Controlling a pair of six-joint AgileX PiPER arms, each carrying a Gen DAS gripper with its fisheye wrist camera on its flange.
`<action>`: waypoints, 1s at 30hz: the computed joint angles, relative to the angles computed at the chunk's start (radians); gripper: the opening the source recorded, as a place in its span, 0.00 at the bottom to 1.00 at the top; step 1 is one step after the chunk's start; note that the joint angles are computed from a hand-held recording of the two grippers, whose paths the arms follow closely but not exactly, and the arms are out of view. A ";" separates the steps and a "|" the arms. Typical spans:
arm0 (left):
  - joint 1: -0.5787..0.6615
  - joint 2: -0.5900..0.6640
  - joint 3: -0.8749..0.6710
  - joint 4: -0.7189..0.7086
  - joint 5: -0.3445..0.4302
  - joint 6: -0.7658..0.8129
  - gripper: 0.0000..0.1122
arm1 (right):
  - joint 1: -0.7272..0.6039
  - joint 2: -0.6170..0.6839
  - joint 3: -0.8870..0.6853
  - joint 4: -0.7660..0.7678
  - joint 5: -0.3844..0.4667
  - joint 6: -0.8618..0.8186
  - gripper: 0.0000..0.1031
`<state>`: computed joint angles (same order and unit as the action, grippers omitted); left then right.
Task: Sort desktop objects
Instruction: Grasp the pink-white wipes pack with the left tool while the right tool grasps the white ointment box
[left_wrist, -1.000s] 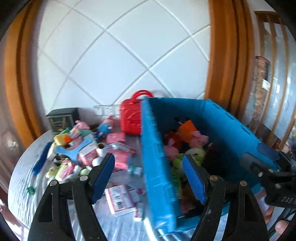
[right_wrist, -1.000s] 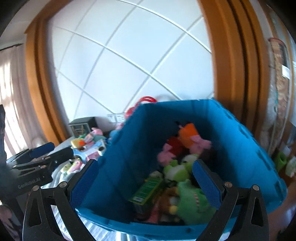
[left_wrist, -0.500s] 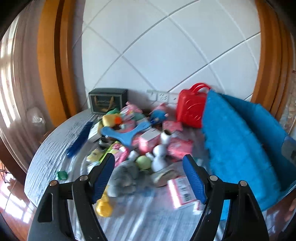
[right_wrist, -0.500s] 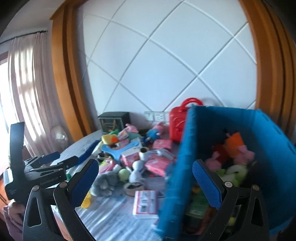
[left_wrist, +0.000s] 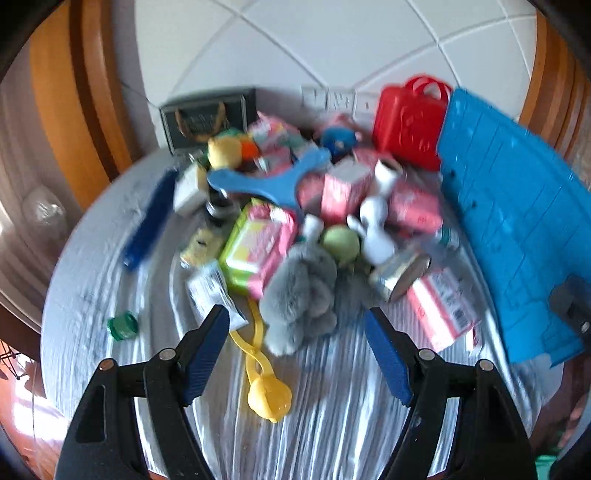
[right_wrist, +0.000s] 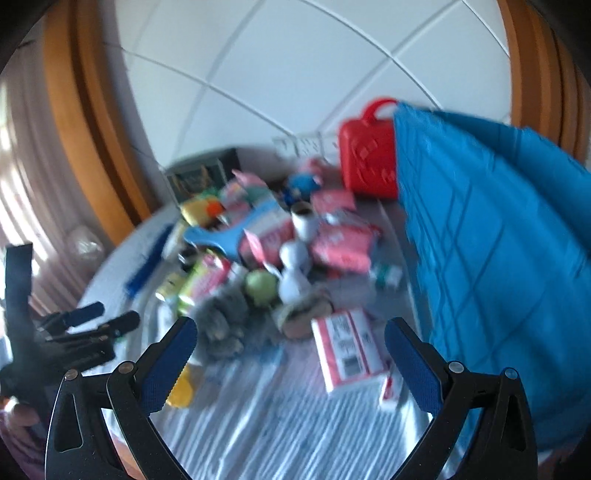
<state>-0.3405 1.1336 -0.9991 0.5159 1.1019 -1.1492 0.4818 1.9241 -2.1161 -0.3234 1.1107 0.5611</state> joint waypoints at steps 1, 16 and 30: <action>0.020 0.014 0.015 -0.024 -0.035 0.019 0.67 | 0.011 -0.009 0.054 -0.037 -0.015 0.047 1.00; -0.001 0.452 -0.048 -0.178 -0.455 0.156 0.67 | -0.064 -0.127 0.809 -0.307 -0.383 0.668 1.00; -0.110 0.985 -0.741 -0.134 -0.264 0.296 0.75 | -0.062 -0.081 0.921 -0.564 -0.358 1.005 1.00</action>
<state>-0.4508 2.1187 -1.7404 0.3820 0.8382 -0.8533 0.4203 1.8428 -1.1953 -0.8879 0.7525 1.5662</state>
